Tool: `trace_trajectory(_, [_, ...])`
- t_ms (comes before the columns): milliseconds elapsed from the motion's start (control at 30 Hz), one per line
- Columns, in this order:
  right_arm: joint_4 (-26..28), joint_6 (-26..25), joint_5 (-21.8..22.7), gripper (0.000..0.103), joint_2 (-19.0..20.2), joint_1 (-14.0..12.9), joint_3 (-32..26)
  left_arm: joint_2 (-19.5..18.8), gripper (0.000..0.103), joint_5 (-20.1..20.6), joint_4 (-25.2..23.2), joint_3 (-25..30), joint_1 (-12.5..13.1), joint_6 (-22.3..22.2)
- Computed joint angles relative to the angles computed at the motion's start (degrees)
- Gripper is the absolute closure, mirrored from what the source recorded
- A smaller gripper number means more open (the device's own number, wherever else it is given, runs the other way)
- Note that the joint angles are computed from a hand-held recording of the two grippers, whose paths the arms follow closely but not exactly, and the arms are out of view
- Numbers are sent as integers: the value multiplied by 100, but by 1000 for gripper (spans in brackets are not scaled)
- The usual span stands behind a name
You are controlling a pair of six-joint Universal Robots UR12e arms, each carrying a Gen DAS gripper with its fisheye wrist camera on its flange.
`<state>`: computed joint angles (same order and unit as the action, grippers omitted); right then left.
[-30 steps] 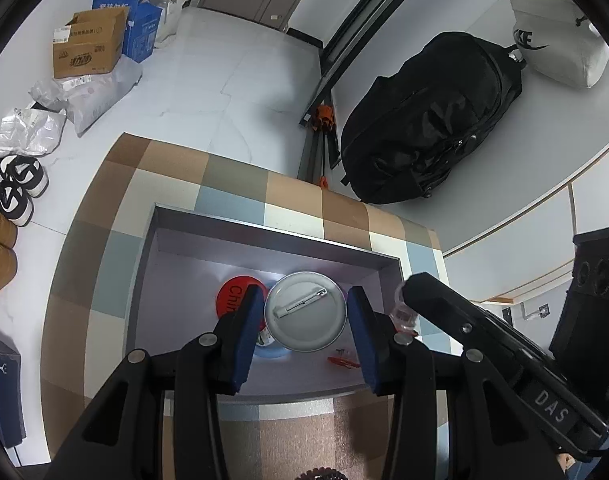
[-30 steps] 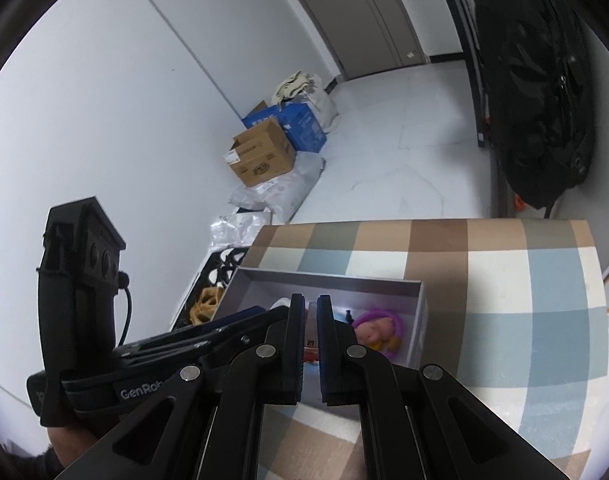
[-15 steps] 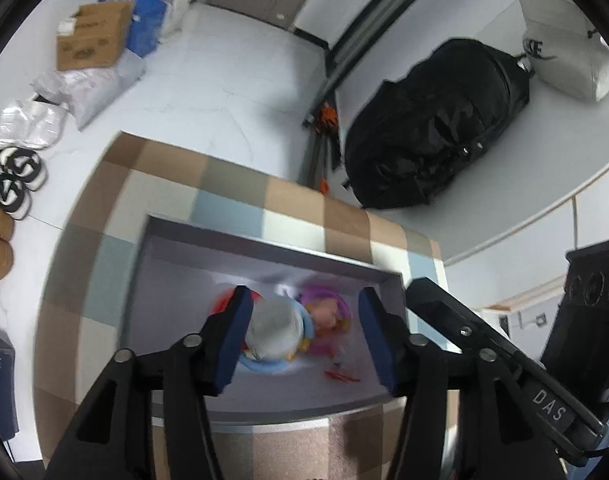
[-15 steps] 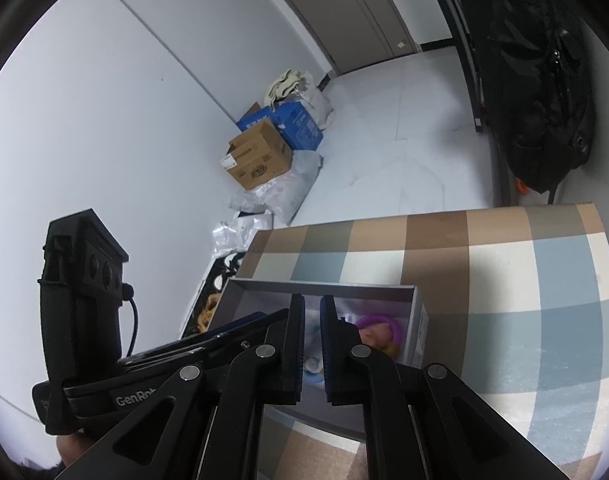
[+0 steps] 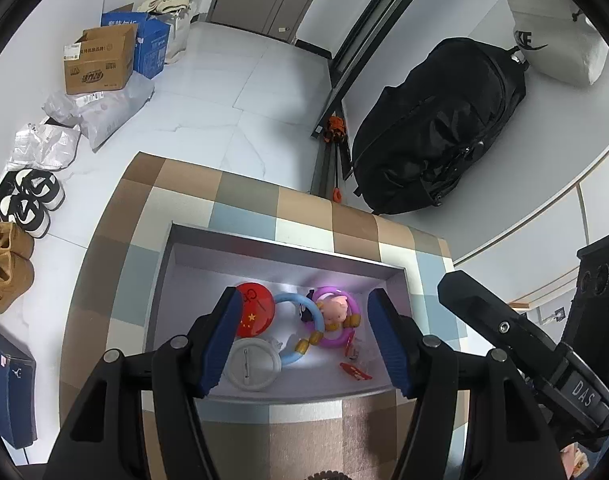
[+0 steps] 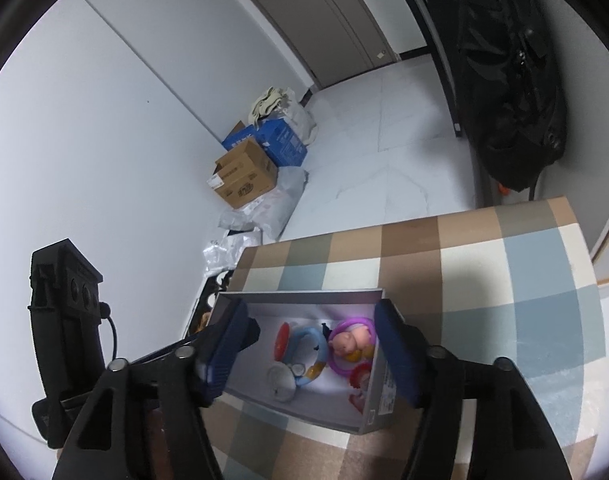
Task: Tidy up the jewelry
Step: 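Place the white badge in the box with the left gripper while the right gripper drops the trinket in, then move the right gripper to the black hair ties and close on them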
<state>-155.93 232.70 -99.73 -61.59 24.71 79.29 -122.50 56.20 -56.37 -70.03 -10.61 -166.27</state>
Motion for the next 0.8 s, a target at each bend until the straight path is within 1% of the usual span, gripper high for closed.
trace_trajectory(67, [42, -42, -46, 35, -19, 18, 5, 28, 43, 18, 30, -41, 0, 30])
trace_trajectory(200, [36, -28, -145, 27, -69, 57, 72, 128, 43, 49, 174, -195, 9, 164])
trace_trajectory(267, [23, -26, -201, 26, -99, 84, 110, 172, 43, 57, 184, -253, 15, 255])
trace_trajectory(367, [14, -52, -295, 21, -145, 126, 158, 270, 43, 61, 343, -413, 30, 381])
trace_trajectory(500, [40, -118, -396, 21, -177, 192, 179, 388, 43, 22, 547, -615, 64, 461])
trace_trajectory(567, [78, -166, -445, 18, -196, 238, 196, 435, 40, 52, 632, -696, 75, 450])
trace_trajectory(600, [102, -195, -471, 14, -209, 262, 209, 460, 34, 115, 713, -743, 73, 442])
trace_trajectory(633, [116, -212, -510, 12, -216, 282, 215, 484, 29, 141, 788, -792, 76, 461])
trace_trajectory(700, [105, -242, -679, 7, -252, 353, 271, 534, 29, 170, 859, -880, 91, 500])
trace_trajectory(800, [80, -237, -723, 7, -310, 406, 357, 595, 29, 95, 829, -972, 121, 550])
